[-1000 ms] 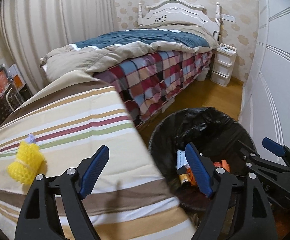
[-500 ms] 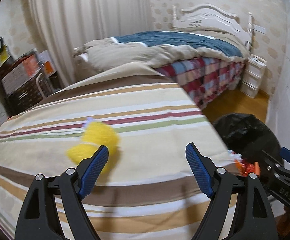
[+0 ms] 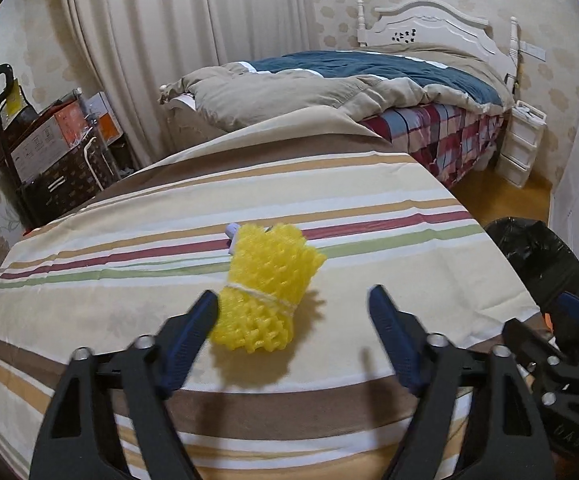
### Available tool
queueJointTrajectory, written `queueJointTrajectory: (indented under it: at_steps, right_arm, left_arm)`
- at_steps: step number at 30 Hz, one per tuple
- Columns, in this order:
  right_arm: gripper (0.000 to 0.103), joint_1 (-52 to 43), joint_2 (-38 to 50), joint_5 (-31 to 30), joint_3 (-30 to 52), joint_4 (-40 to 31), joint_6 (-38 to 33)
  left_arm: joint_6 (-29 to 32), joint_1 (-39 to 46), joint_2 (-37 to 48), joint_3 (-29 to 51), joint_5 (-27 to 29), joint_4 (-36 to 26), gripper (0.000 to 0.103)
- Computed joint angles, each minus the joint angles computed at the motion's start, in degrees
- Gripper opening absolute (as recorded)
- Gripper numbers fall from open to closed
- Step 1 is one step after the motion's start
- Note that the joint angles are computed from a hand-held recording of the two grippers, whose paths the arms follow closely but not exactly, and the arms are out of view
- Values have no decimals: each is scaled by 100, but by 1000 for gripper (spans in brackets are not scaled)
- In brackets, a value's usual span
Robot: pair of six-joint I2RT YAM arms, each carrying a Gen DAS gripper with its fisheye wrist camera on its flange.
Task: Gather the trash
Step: 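Grasp the yellow foam mesh with the left gripper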
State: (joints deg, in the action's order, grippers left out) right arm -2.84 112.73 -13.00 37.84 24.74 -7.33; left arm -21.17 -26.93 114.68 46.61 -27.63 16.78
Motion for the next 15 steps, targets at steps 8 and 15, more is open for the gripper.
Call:
queueJointTrajectory:
  at_steps: [8, 15]
  right_arm:
    - [80, 247, 15, 205, -37, 40, 44]
    - [80, 241, 33, 212, -15, 30, 51]
  left_arm:
    - [247, 224, -88, -328, 80, 337, 43]
    - [317, 456, -242, -701, 261, 642, 42]
